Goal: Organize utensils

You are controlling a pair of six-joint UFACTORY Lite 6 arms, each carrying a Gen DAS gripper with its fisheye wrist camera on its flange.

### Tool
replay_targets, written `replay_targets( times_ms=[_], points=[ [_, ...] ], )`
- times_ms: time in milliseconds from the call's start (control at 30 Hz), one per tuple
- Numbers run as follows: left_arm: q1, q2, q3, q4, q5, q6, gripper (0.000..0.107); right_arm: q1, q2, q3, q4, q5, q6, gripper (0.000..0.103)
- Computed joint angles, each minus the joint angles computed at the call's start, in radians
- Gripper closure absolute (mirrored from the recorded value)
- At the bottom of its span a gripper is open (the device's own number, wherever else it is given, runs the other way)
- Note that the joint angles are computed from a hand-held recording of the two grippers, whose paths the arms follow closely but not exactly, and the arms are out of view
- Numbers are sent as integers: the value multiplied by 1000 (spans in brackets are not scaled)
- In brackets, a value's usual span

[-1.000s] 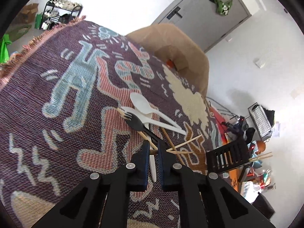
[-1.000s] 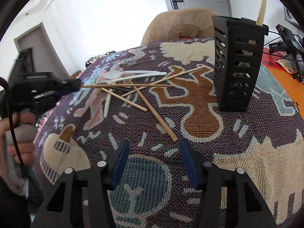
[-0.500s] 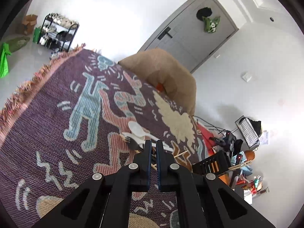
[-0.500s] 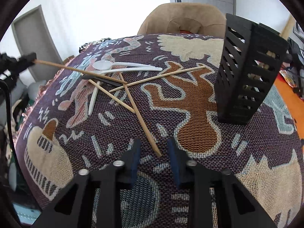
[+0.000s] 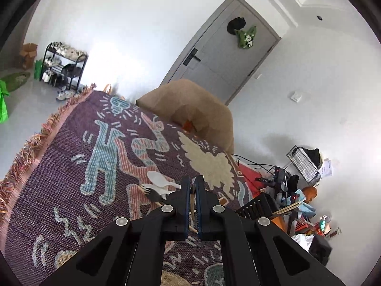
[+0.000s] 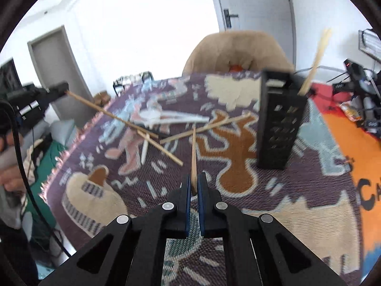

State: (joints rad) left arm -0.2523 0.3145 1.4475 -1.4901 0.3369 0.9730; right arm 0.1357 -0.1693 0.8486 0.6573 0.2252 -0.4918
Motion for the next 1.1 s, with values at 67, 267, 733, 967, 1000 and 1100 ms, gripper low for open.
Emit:
replay_targets(
  times_ms=[67,267,733,967,1000,1100],
  points=[
    [-12,-19,-4,5,-7,1,103,-17,-43,7,-34,25,33,96],
    [-48,-60,7,37,-37,-16,103,-40,-170,26,-152,64,149,99],
    [-29,-117,-51,-2,-45,38,103,-27,4,-77,-96,24,65,61],
    [-27,-117,-55,-12,-48,54,103,-24,125,-91,140,-21,-170,80],
    [-28,-117,-56,-10,-49,55,103,-32,134,-91,192,-16,-224,88],
    [-31,-118,-59,-7,-53,60,103,-38,121,-100,242,-16,-281,96]
  ],
)
